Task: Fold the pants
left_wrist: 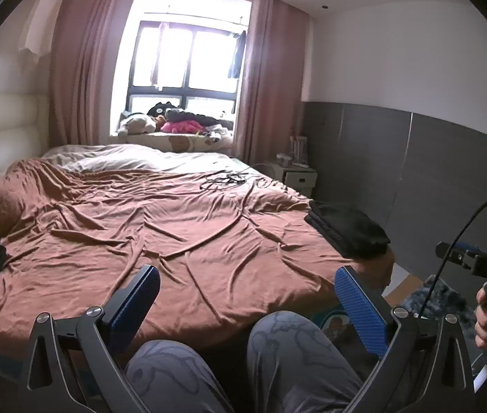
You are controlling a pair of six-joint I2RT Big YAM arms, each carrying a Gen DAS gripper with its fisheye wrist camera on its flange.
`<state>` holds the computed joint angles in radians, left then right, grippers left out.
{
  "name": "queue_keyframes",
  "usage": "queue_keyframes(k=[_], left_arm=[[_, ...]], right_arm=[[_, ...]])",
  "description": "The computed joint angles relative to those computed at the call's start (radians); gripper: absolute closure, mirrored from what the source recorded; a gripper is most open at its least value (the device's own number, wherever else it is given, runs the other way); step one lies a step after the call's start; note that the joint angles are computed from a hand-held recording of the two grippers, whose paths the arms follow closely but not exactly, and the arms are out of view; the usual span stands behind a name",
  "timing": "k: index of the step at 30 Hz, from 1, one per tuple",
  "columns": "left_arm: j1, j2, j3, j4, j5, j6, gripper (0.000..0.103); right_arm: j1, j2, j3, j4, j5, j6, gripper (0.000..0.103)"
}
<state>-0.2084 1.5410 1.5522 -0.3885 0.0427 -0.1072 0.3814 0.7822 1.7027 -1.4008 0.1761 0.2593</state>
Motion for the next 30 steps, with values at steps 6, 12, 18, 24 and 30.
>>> queue_keyframes(k=[6,12,18,24,30], left_arm=[[-0.003,-0.008,-0.008,0.000,-0.020,-0.003,0.001],[-0.010,-0.022,-0.015,-0.001,-0.042,0.005,0.000],[-0.011,-0.031,-0.024,0.001,-0.046,0.004,0.001],[-0.014,-0.036,-0.027,0.003,-0.048,0.011,0.001],[-0.015,-0.040,-0.031,0.003,-0.053,0.010,0.001]], right_arm=[[0.017,0.004,0.001,-0.010,0.012,0.002,0.000],[-0.006,0.015,0.016,-0.016,-0.010,-0.007,0.000],[0.031,0.013,0.014,-0.021,0.021,0.001,0.000],[0.019,0.013,0.023,-0.026,0.013,-0.002,0.000],[-0.019,0.010,0.014,-0.019,-0.024,-0.023,0.000]])
